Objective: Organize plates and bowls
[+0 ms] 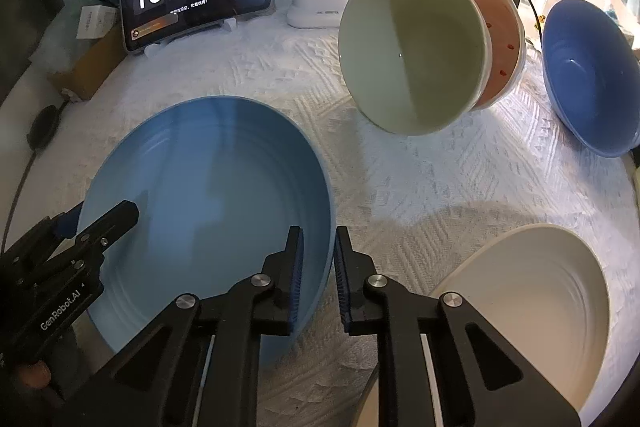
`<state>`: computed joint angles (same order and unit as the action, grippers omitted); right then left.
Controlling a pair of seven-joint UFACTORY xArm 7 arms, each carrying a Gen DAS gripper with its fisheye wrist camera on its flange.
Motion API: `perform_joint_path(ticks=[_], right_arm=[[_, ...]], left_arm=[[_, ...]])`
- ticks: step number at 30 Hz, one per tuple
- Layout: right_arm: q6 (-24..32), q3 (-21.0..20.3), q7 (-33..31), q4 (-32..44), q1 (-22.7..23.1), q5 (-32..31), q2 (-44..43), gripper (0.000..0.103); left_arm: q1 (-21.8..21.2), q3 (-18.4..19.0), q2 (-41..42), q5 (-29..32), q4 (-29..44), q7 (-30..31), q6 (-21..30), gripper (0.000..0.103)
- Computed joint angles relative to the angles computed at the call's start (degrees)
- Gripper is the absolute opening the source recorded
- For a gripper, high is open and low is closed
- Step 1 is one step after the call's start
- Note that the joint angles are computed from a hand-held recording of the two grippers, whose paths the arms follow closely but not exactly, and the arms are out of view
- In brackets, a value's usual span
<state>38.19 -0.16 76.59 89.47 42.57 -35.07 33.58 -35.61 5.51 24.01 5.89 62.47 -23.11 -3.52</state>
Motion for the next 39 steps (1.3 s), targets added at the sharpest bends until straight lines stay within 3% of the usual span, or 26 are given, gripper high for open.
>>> perform_joint_path(ticks=[10,22,39], right_arm=[[-0.5,-0.4,1.9,-1.0,1.1,-1.7,-1.1,0.017],[-1.1,-0.2,6.1,-4.6,2.0,-8.3,-4.9,0.017],[-1.6,2.0,15.7,-11.6,0.7,-17.4,-11.1,0.017]], left_arm=[[-3.2,3.3,-1.6,-0.3,-2.2,-1.3,-1.0,0.051],[-9.3,9.2,-4.0,-0.8,-5.1,-3.2,-2.5,0.051],[-19.2,16.3,-6.2,-5.4,-7.5,0.6,-4.2,0.051]])
